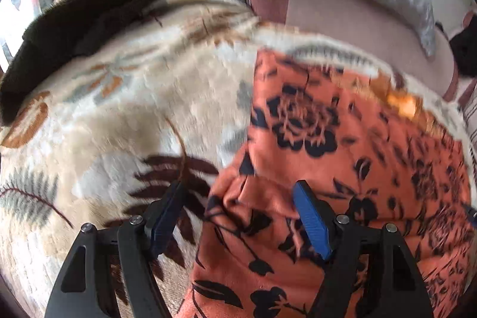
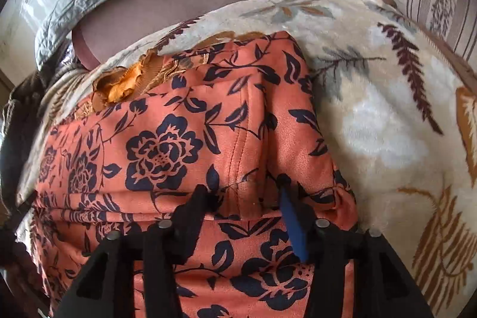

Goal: Fold small clothes

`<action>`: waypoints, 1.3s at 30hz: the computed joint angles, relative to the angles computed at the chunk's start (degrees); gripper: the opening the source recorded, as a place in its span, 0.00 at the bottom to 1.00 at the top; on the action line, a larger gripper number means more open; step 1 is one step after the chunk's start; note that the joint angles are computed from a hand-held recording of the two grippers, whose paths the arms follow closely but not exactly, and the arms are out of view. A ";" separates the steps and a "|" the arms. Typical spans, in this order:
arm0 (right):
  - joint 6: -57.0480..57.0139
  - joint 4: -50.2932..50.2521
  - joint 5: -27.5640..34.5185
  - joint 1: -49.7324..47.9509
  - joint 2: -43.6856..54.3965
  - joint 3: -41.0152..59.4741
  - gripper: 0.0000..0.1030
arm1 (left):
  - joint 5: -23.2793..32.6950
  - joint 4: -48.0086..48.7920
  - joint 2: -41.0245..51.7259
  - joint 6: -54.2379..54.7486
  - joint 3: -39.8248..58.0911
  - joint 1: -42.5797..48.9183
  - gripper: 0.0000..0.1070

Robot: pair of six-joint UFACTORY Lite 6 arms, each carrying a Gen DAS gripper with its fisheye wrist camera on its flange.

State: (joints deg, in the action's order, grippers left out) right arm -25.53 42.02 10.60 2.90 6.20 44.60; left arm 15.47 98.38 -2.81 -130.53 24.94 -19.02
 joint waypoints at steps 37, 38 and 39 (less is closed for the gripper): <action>-38.69 49.98 18.74 -6.99 14.23 17.41 0.72 | 6.97 -11.36 4.10 11.56 5.24 -12.26 0.76; -38.90 49.37 18.61 -6.46 13.67 16.03 0.76 | 8.45 -11.93 3.08 11.89 4.92 -13.37 0.76; -36.84 46.36 17.22 -5.62 14.58 15.87 0.76 | 8.55 -12.24 1.22 12.20 4.30 -13.68 0.76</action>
